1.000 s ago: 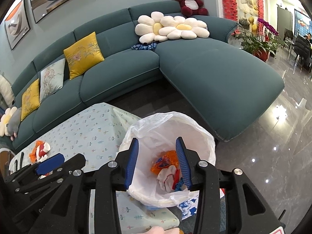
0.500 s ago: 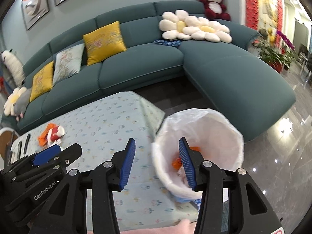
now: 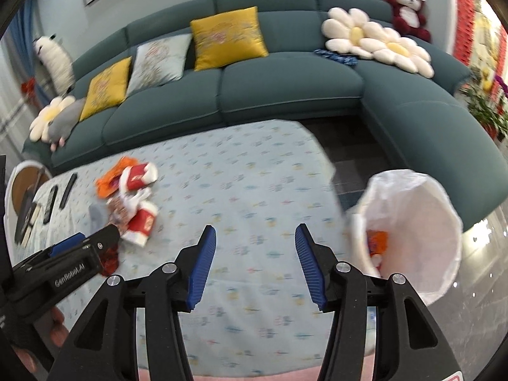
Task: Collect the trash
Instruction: 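Withdraw both tools from the bin back over the table, then grasp the dark red scrunchie with the left tool while the right tool grasps the red-white paper cup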
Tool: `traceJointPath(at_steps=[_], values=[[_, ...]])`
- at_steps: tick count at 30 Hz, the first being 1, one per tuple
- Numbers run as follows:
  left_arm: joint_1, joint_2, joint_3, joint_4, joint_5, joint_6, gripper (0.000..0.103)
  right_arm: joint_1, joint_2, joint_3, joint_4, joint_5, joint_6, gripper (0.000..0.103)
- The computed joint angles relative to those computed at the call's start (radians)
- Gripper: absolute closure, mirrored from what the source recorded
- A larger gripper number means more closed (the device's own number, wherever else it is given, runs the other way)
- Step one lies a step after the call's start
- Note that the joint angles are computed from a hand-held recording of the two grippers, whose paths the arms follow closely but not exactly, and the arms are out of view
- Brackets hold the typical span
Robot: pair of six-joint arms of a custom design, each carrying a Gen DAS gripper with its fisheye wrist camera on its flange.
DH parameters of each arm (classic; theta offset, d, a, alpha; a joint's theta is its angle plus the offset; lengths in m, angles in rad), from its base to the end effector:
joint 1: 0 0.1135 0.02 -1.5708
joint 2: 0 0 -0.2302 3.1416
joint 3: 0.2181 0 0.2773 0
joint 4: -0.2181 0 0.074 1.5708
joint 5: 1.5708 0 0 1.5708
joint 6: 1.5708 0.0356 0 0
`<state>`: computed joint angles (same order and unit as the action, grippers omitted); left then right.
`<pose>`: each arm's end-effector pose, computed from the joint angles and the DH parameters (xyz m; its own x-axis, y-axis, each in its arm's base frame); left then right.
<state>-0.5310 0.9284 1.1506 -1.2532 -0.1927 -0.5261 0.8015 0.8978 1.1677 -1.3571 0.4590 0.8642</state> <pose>0.1664 -0.0898 0.3225 -0.8466 -0.0744 -0.5270 -0.0150 0.9931 -0.1160 0.1301 0.1116 0.3298 -0.7807 0.1740 -0.6002 0.1433 0.9847 0.0990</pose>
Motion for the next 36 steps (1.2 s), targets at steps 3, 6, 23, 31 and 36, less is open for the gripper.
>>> traceJointPath(at_steps=[3,6,23,31,36], values=[[0.161,-0.064,-0.077,-0.004,0.059,0.092,0.038,0.070,0.097,-0.002,0.068,-0.008,0.032,0.052],[0.362,-0.092,-0.143,0.006,0.144,0.209,0.038,0.110,0.171,-0.013,0.147,-0.036,0.042,0.052],[0.806,0.143,-0.275,0.185,0.371,0.467,0.037,0.122,0.687,0.124,0.449,-0.166,-0.013,0.052],[0.786,0.224,-0.269,0.237,0.403,0.454,0.050,0.086,0.800,0.164,0.505,-0.192,-0.042,0.062],[0.765,0.231,-0.268,0.250,0.414,0.448,0.078,0.058,0.814,0.161,0.534,-0.211,-0.053,0.080]])
